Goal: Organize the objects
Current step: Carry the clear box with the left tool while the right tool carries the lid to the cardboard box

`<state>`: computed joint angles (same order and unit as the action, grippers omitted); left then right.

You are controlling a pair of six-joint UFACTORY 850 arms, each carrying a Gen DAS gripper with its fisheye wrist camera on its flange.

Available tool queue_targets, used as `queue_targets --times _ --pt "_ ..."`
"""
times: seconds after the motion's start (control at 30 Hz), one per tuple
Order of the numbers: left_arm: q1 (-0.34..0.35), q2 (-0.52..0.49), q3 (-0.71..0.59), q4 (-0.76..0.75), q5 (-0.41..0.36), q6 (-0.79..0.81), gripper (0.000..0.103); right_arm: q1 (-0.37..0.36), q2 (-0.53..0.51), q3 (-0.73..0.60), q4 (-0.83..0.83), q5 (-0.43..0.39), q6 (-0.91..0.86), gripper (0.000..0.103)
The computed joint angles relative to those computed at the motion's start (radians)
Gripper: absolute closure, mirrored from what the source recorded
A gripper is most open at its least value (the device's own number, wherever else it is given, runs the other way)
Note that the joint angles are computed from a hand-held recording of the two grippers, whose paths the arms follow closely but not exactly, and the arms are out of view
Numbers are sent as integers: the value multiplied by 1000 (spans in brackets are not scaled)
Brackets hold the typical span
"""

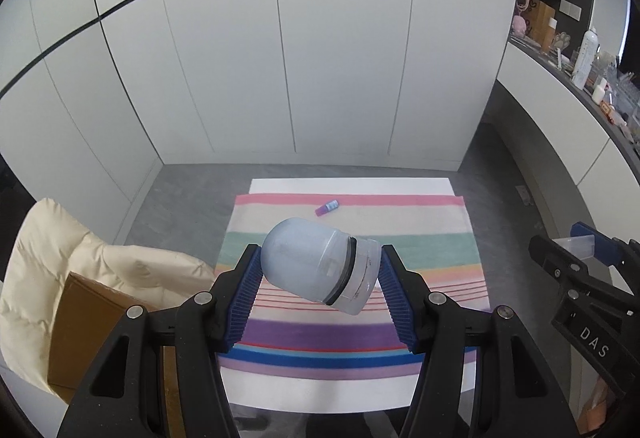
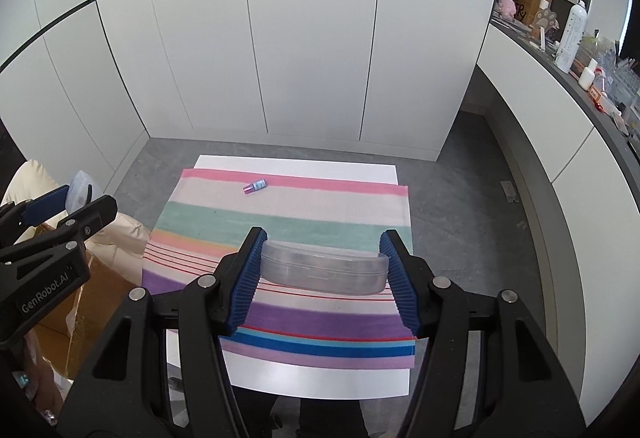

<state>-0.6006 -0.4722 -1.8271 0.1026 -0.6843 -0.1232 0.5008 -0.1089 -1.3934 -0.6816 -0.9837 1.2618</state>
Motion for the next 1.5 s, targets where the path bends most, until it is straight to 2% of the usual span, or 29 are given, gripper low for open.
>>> queue_targets --times 0.1,0.37,0.5,0.7,0.93,1.2,1.33,1.5 --pt "-1 15 19 8 -1 -10 44 7 7 5 -10 -10 7 42" --pt "-6 141 168 64 73 -71 44 62 50 31 -30 -39 46 42" --pt "9 204 237 17 90 -45 44 96 78 51 -41 -45 82 42" --pt "29 303 348 -28 123 -20 44 187 114 85 -95 -104 171 42" --pt "19 409 474 29 152 -53 44 301 127 105 -144 -192 290 42" --pt "17 546 631 27 162 -61 44 399 136 142 -118 -195 360 42" --pt "38 585 681 -27 154 -22 44 447 161 186 -84 -172 409 42" --pt "44 618 751 50 151 -95 44 518 197 247 -49 -164 480 42"
